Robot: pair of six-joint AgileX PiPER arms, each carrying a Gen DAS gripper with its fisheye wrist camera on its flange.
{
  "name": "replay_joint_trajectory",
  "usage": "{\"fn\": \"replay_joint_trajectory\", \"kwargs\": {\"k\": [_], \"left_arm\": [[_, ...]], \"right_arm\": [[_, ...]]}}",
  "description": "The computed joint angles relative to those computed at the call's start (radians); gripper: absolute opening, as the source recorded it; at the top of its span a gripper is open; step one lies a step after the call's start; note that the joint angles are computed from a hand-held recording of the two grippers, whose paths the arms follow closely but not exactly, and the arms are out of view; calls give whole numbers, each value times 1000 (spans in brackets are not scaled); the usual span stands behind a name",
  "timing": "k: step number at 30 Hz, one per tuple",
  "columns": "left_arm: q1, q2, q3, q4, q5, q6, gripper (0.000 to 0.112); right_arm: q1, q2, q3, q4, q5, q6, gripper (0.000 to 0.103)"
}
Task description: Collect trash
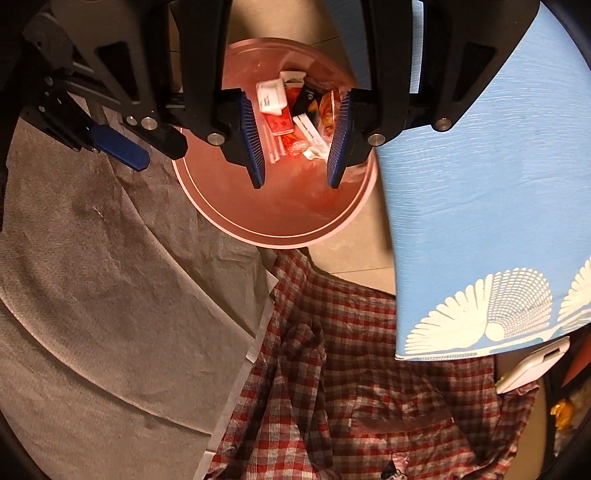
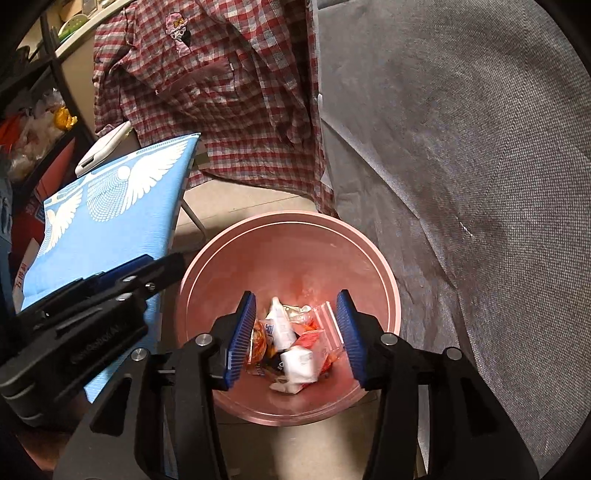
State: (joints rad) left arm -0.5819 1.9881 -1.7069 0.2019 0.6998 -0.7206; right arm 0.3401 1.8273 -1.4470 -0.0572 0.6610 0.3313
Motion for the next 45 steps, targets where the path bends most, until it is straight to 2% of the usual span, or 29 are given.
{"fn": "replay_joint_trajectory", "kwargs": {"k": [6,10,15,19,21,24,27,31,37,40,45], "left_arm": [[-9,-121,130,70,-22,-29,35],[-24,-228,241,140,-34,-67,35],[-66,-377,371,252,-22,-157,35],[-123,-478,454,349,-4,-274,39],[-170,-524,503,424,12,-377,54],[-270,-582,560,528,71,-523,56],[-373,-624,605,617,144,-647,62],[-489,-645,633,686,255,-766,69],[-635,-665,675,718,388,-923,78],[-691,-645,679,714,430,-967,82],[-713,-610,666,702,441,-983,87]], "right_arm": [[1,-75,68,31,-66,-36,46],[26,-186,165,-15,-117,-18,46],[68,-350,305,-132,-170,117,53],[149,-493,417,-345,-168,331,62],[192,-552,458,-456,-152,436,68],[276,-645,524,-622,-85,596,78],[336,-703,563,-706,-21,691,86],[453,-801,631,-817,105,829,96],[641,-895,695,-902,295,972,98],[657,-900,701,-893,311,975,98],[635,-887,711,-880,291,963,98]]}}
